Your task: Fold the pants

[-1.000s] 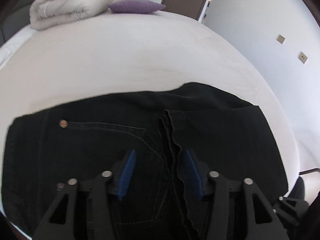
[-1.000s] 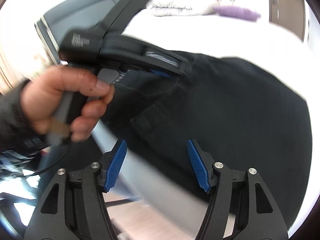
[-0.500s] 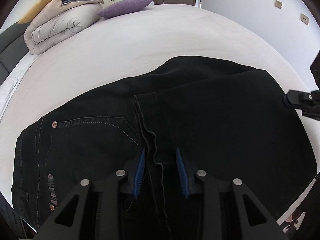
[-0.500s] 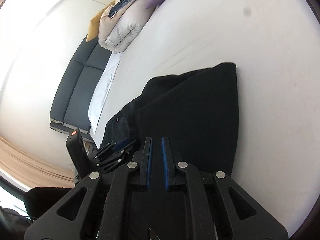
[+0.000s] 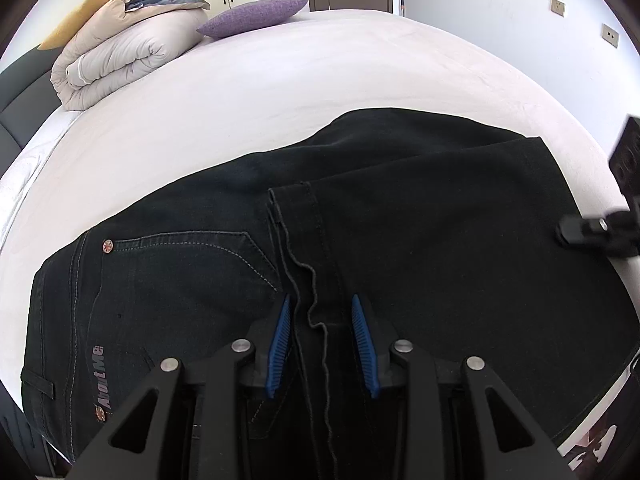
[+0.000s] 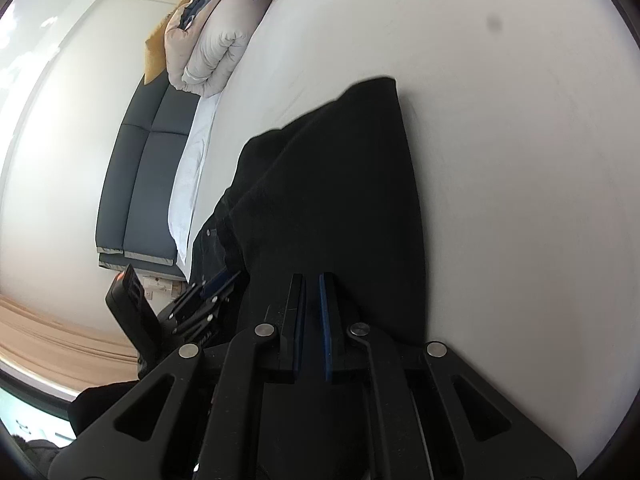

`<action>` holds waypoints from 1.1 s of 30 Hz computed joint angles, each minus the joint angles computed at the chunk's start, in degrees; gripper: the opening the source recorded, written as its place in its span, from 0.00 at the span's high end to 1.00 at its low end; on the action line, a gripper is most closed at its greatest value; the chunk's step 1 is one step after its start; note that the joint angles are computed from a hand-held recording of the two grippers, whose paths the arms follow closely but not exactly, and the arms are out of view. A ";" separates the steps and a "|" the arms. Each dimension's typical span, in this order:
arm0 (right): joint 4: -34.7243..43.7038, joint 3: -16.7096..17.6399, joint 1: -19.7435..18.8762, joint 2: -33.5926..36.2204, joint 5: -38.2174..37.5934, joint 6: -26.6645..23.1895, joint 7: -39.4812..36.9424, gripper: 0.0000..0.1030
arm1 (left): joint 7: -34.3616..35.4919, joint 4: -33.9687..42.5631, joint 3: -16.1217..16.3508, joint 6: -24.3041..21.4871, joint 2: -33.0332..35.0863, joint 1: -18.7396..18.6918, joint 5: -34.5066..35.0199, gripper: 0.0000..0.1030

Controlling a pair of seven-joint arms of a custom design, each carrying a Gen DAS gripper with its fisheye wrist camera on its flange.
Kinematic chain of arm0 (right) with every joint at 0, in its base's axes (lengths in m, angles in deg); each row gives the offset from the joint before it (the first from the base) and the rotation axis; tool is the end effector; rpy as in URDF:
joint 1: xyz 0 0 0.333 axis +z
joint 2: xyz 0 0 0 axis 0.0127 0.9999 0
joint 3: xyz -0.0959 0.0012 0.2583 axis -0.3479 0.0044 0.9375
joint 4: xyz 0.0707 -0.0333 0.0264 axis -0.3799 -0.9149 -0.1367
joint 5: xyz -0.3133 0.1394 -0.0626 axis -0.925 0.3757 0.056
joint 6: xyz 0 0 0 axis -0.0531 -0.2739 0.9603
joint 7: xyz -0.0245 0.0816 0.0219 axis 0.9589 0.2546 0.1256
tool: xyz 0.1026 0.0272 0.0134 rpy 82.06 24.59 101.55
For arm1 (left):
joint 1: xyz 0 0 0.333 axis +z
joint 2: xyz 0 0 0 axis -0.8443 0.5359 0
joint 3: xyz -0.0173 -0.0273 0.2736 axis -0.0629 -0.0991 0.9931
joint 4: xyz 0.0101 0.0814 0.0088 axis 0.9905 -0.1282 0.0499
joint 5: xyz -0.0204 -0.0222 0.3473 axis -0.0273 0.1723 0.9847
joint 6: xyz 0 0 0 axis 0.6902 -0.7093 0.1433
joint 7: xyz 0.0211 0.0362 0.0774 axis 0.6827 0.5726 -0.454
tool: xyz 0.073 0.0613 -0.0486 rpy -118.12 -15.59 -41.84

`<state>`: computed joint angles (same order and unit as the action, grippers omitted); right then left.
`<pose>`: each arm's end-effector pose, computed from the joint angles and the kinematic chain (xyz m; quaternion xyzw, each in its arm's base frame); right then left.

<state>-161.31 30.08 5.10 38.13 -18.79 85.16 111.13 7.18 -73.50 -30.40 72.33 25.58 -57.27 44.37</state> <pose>0.6074 0.1501 0.4626 -0.6005 0.6325 0.2522 0.4192 0.6446 -0.0471 0.4987 -0.6391 0.7149 -0.1908 0.2099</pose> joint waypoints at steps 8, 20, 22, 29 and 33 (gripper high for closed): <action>-20.41 -2.10 4.44 -17.23 5.47 -0.42 -3.57 0.95 | -0.11 -2.66 -0.05 1.73 -1.67 0.14 -0.27 0.67; -29.81 -5.33 10.83 -23.91 8.67 5.17 -4.48 1.00 | 1.43 -6.46 -0.70 5.39 -3.74 1.92 -5.14 0.67; -30.02 -5.27 11.22 -23.65 10.25 6.14 -5.46 1.00 | 3.29 -9.54 -1.60 7.47 -6.06 3.53 -10.12 0.68; -30.93 -5.21 12.06 -24.43 10.99 7.64 -5.53 1.00 | 22.70 -30.67 0.80 22.26 -24.18 6.50 -51.87 0.13; -31.99 -4.94 12.60 -25.28 12.71 9.86 -5.73 1.00 | 29.16 -37.00 8.72 27.88 -31.01 3.91 -73.00 0.05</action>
<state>-193.31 25.14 17.70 12.85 -6.08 95.02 105.40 36.35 -110.51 -21.68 100.21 -5.43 -53.36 -28.64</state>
